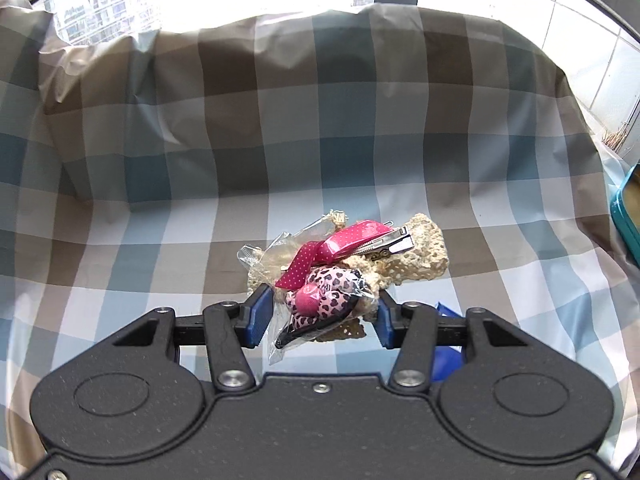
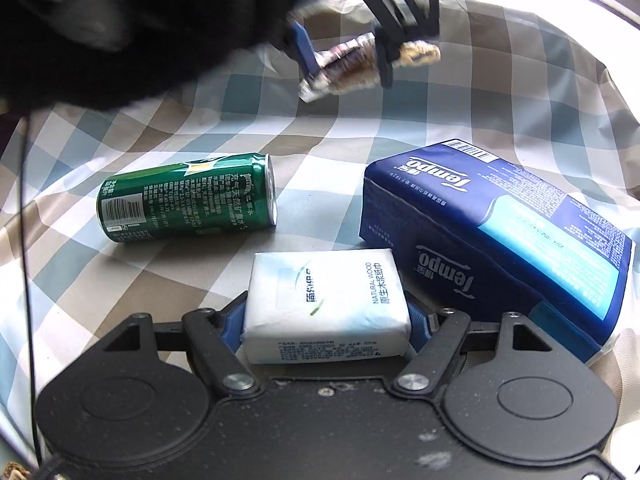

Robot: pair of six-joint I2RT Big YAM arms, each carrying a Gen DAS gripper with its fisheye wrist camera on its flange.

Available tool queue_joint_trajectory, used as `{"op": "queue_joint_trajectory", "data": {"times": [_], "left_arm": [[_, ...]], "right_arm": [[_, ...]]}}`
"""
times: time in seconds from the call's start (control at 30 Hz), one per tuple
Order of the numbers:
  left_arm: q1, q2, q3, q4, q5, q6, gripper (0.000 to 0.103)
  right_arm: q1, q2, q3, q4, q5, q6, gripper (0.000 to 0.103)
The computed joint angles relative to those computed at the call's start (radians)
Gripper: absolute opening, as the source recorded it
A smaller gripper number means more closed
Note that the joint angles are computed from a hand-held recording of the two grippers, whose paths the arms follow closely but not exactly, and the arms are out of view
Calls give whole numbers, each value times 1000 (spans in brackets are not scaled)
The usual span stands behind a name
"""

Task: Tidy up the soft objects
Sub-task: 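Carry the lace bundle into the basket and open the left gripper while the right carries the tissue pack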

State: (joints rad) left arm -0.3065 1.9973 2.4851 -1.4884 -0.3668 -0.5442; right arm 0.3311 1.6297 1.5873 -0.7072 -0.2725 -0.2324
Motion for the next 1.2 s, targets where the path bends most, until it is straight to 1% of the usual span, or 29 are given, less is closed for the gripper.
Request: {"op": "queue_joint_trajectory", "data": {"times": [0.07, 0.13, 0.2, 0.23, 0.33, 0.5, 0.57, 0.63, 0.7, 0.8, 0.93, 1.1, 1.2], "left_arm": [[-17, -100, -132, 57, -29, 5, 50], [-36, -173, -215, 63, -67, -5, 50], [-55, -263, -324, 97, -88, -15, 50], [-65, -303, -369, 103, -99, -20, 50], [-109, -415, -499, 120, -170, -39, 50], [-203, -570, -669, 107, -311, -96, 51], [-241, -617, -722, 97, -354, -130, 51], [-273, -655, -767, 86, -382, -166, 51], [-296, -681, -802, 70, -387, -206, 51], [-328, -724, -865, 75, -363, -263, 51], [-369, -749, -918, 69, -355, -334, 51], [-428, -768, -967, 55, -335, -433, 51], [-464, -767, -982, 43, -320, -482, 51]], "right_arm": [[1, -6, -12, 14, 4, -7, 75], [-2, -11, -19, 22, -1, -9, 75], [-9, -11, -20, 23, -15, 3, 75], [-13, -11, -20, 24, -23, 12, 75], [-27, -10, -19, 29, -43, 45, 75], [-44, -22, -34, 43, -53, 74, 75], [-43, -36, -50, 60, -35, 61, 75], [-44, -54, -66, 75, -23, 46, 75], [-50, -73, -77, 68, -18, 41, 75], [-73, -118, -99, 47, -20, 49, 75], [-114, -216, -143, 41, -39, 50, 75], [-175, -353, -196, 24, -106, 59, 75], [-221, -444, -226, 6, -175, 79, 75]]}}
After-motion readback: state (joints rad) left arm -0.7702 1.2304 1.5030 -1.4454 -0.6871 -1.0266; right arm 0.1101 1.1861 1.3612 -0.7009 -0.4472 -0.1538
